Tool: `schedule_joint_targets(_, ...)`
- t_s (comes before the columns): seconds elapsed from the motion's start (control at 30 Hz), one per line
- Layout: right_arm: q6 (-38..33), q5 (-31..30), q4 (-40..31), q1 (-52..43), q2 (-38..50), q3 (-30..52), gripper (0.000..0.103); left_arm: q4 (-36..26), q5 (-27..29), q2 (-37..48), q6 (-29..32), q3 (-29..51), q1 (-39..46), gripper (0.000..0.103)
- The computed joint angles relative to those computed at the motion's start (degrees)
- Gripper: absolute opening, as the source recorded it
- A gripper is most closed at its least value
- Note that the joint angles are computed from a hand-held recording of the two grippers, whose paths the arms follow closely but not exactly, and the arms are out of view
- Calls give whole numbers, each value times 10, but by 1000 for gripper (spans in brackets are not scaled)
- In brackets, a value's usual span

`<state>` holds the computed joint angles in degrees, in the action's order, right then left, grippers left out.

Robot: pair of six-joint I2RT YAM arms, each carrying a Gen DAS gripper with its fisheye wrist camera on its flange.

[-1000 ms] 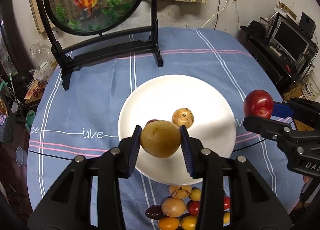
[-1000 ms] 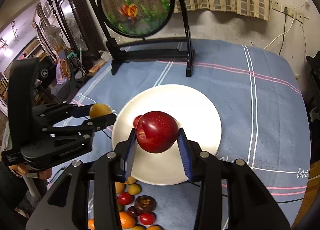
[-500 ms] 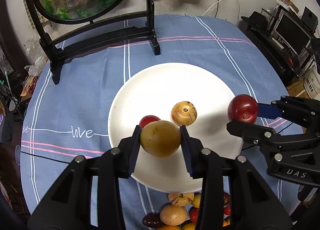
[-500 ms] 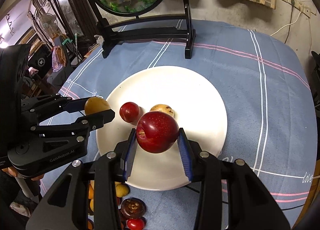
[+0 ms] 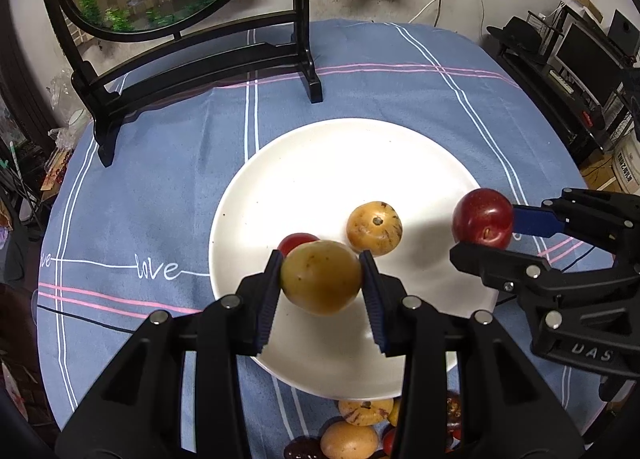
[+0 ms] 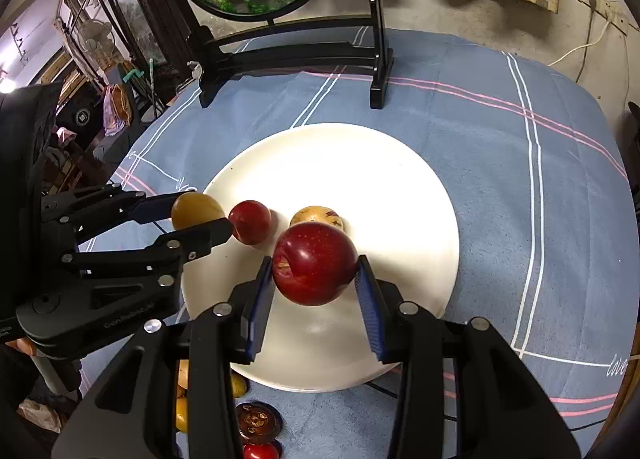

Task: Organize fruits
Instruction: 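Move both held fruits onto the white plate and open both tools, then grasp an orange with the left tool while the right grasps a tangerine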

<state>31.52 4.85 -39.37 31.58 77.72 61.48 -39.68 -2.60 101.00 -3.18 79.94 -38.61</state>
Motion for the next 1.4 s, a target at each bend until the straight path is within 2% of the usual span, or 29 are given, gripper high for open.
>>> schedule_joint_targets(0.13,-2,9,-18,-1,37,19,41,-14,-16,30,-5,21,-4,40)
schedule_joint_targets(0.17,-5,0,-19,-5,47,22,42,-20,-17,42,-10,30,-4,42)
schedule_joint_targets(0.27,-1,-13,-29,-19,79,38,45,-3,-31,51,-17,26,-5,60)
schedule_joint_targets(0.37,-1,-14,-26,-26,81,37,45,-2,-33,56,-15,30,-1,61)
schedule_joint_targets(0.5,8,-7,-26,-26,40,23,46,5,-33,39,-9,19,4,63)
schedule_joint_targets(0.53,15,-3,-29,-24,25,19,56,5,-32,35,-10,17,5,64)
schedule_joint_targets(0.6,44,-7,-26,-24,-17,-1,66,5,-29,22,-10,11,8,65)
schedule_joint_targets(0.67,73,-20,-20,-27,-54,-20,66,7,-28,-3,-8,-3,9,67)
schedule_joint_targets(0.73,98,15,-35,-9,-90,-28,66,9,-24,-33,-4,-20,10,67)
schedule_joint_targets(0.8,126,100,-79,47,-130,-22,66,17,-19,-75,10,-49,10,69)
schedule_joint_targets(0.83,145,120,-91,70,-148,-26,67,25,-20,-105,22,-72,9,74)
schedule_joint_targets(0.87,169,128,-100,89,-166,-33,71,26,-22,-129,30,-89,7,77)
schedule_joint_targets(0.93,239,106,-115,133,-210,-65,94,23,-15,-181,51,-127,4,78)
schedule_joint_targets(1.0,317,118,-126,200,-239,-99,94,16,-13,-235,70,-171,-1,79)
schedule_joint_targets(1.03,363,154,-143,261,-242,-110,94,12,-11,-255,76,-188,-1,80)
schedule_joint_targets(1.1,455,205,-188,380,-215,-112,94,-12,-1,-306,90,-233,4,80)
schedule_joint_targets(1.2,561,213,-182,519,-169,-121,94,-59,27,-387,110,-299,14,81)
schedule_joint_targets(1.3,585,189,-149,594,-96,-113,94,-117,58,-461,138,-363,19,81)
schedule_joint_targets(1.4,599,173,-113,624,-42,-104,94,-160,77,-511,149,-409,3,81)
